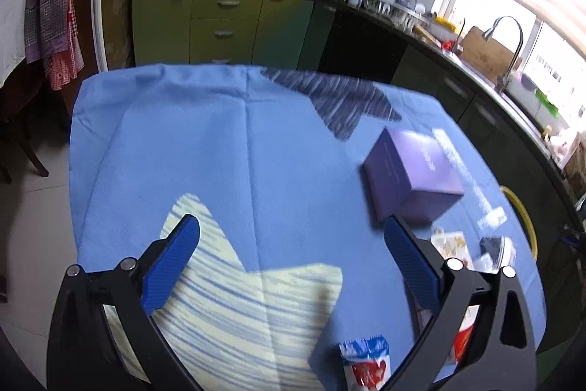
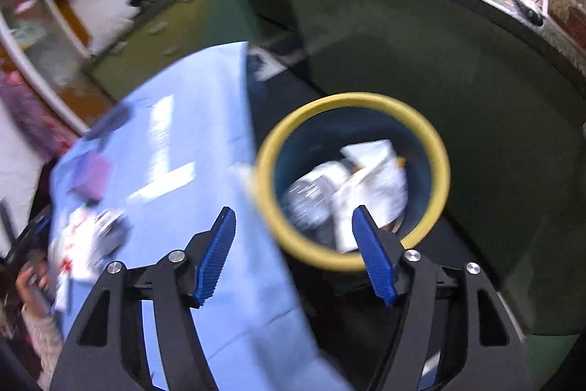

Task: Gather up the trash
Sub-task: 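Carry the white tissue over the bin and open the right gripper, then grasp the white toothpaste tube with the left gripper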

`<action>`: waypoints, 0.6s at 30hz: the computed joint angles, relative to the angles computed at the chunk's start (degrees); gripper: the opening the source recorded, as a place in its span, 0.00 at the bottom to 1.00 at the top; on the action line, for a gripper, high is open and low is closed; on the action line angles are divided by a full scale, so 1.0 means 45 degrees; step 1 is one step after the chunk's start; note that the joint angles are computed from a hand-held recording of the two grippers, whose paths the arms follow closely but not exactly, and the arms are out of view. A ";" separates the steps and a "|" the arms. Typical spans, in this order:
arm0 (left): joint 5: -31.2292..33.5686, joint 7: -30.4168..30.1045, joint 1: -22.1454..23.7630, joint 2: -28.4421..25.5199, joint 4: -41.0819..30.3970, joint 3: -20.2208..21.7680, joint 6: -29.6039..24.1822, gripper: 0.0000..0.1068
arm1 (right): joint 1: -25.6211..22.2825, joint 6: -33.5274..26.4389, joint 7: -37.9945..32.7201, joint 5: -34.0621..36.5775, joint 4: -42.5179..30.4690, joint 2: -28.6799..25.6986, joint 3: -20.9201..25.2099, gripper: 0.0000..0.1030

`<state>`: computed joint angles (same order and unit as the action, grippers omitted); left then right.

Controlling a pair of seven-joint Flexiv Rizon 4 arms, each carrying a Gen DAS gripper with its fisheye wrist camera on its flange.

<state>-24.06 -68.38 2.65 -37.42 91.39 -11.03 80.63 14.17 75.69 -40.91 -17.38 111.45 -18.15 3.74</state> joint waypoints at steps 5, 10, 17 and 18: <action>0.1952 -0.1858 -0.1763 0.0607 -0.0619 0.2677 -0.3307 0.90 | 0.1121 0.2705 0.1834 -0.1069 0.2041 0.0578 -0.0916 0.68; 0.3176 -0.2394 -0.1832 0.1090 -0.1104 0.2794 -0.6689 0.90 | 0.1340 0.3734 0.1935 -0.0998 0.2479 0.0381 -0.1152 0.69; 0.4708 -0.2629 -0.2141 0.1182 -0.1872 0.2854 -0.9324 0.87 | 0.0446 0.4365 0.0590 0.0396 0.2328 0.0071 0.0217 0.69; 0.4822 -0.2642 -0.2156 0.1128 -0.2032 0.2838 -0.9607 0.82 | 0.0434 0.4437 0.0479 0.0543 0.2307 0.0050 0.0260 0.70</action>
<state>-2.37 -80.27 -7.05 -32.34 82.24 1.75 37.40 16.12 95.66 -38.76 -14.94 121.83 -17.92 4.91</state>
